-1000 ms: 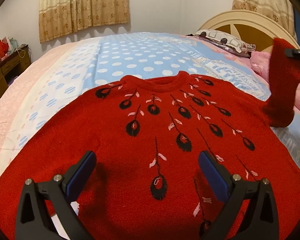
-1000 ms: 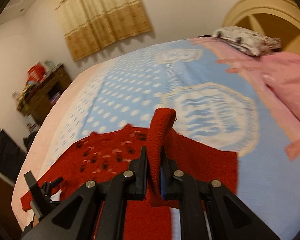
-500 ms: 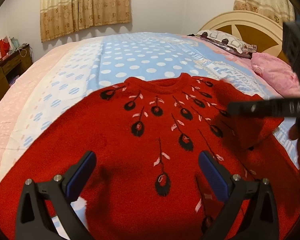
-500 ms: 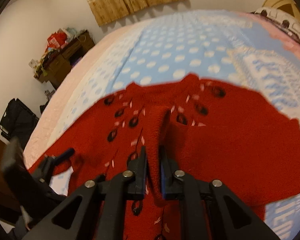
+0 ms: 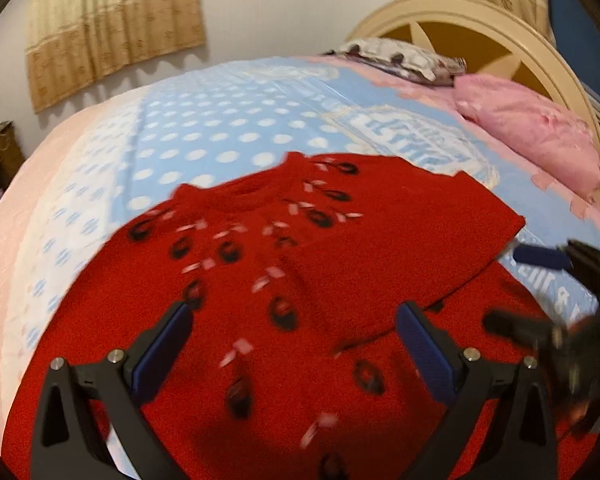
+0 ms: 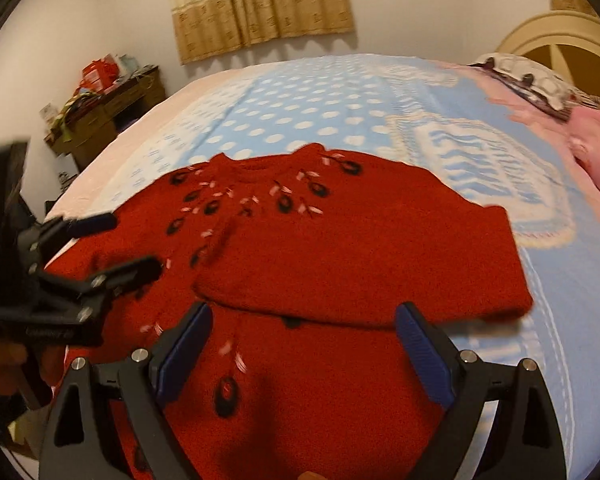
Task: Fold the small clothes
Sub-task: 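Fold the held sleeve across the sweater body and open the right tool, then grasp the other sleeve of the red sweater with the left tool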
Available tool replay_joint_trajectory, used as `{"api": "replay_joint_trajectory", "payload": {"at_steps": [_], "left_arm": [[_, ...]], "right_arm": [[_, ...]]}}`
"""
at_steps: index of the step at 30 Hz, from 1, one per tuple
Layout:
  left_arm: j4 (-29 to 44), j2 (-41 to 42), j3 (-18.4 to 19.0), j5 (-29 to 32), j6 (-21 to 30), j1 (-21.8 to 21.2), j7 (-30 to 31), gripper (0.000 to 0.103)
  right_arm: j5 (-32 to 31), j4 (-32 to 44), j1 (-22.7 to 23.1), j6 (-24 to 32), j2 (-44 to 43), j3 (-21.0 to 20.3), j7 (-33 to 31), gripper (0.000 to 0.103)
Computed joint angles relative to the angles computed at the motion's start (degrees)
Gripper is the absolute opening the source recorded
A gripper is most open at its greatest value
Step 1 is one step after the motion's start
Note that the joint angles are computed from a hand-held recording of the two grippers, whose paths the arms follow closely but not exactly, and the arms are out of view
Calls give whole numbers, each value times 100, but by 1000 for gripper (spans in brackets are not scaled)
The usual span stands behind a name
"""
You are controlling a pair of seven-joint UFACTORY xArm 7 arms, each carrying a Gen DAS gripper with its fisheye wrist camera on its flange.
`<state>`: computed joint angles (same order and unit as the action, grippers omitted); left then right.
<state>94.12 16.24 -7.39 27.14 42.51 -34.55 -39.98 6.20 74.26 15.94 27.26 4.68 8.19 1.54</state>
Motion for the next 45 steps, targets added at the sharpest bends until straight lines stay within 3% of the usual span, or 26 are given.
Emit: {"api": "replay_joint_trajectory", "payload": {"at_steps": [2, 7, 8, 10, 12, 16, 19, 27, 35, 37, 42, 45], "left_arm": [[595, 493, 18, 63, 262, -92, 187, 89], [1627, 1368, 120, -567, 813, -137, 568, 70], [1730, 1466, 198, -778, 844, -166, 658, 62], [1459, 1381, 67, -1140, 387, 23, 597, 50], [1355, 1315, 102, -1249, 252, 13, 585, 15], [909, 923, -4, -1532, -133, 112, 871, 13], [570, 531, 83, -1327, -386, 72, 777, 13], [-825, -776, 152, -627, -788, 466, 63, 13], [-1854, -1318, -148, -809, -985, 991, -211, 13], [-2058, -1420, -197, -873, -1059, 1055, -270, 13], [-2386, -1550, -255, -768, -1100, 1190, -425, 13], [-2482, -1523, -261, -824, -1185, 1262, -458, 13]], "right_arm": [[19, -246, -8, -129, -143, 3, -91, 93], [-362, -638, 35, -467, -310, -4, -52, 93], [-291, -704, 27, -528, -361, -5, -109, 93], [-252, -823, 29, -713, -439, -3, -123, 93], [-292, -914, 33, -846, -484, -1, -86, 93], [-298, -964, 46, -857, -481, 6, -116, 93], [-355, -950, 48, -798, -455, 5, -64, 93], [-629, -981, 75, -673, -463, 20, 105, 93], [-809, -930, 111, -482, -426, 37, 176, 93], [-753, -919, 109, -432, -422, 33, 170, 93], [89, -985, 21, -327, -574, -43, -211, 93], [112, -1011, -55, -121, -631, -95, -125, 93]]}}
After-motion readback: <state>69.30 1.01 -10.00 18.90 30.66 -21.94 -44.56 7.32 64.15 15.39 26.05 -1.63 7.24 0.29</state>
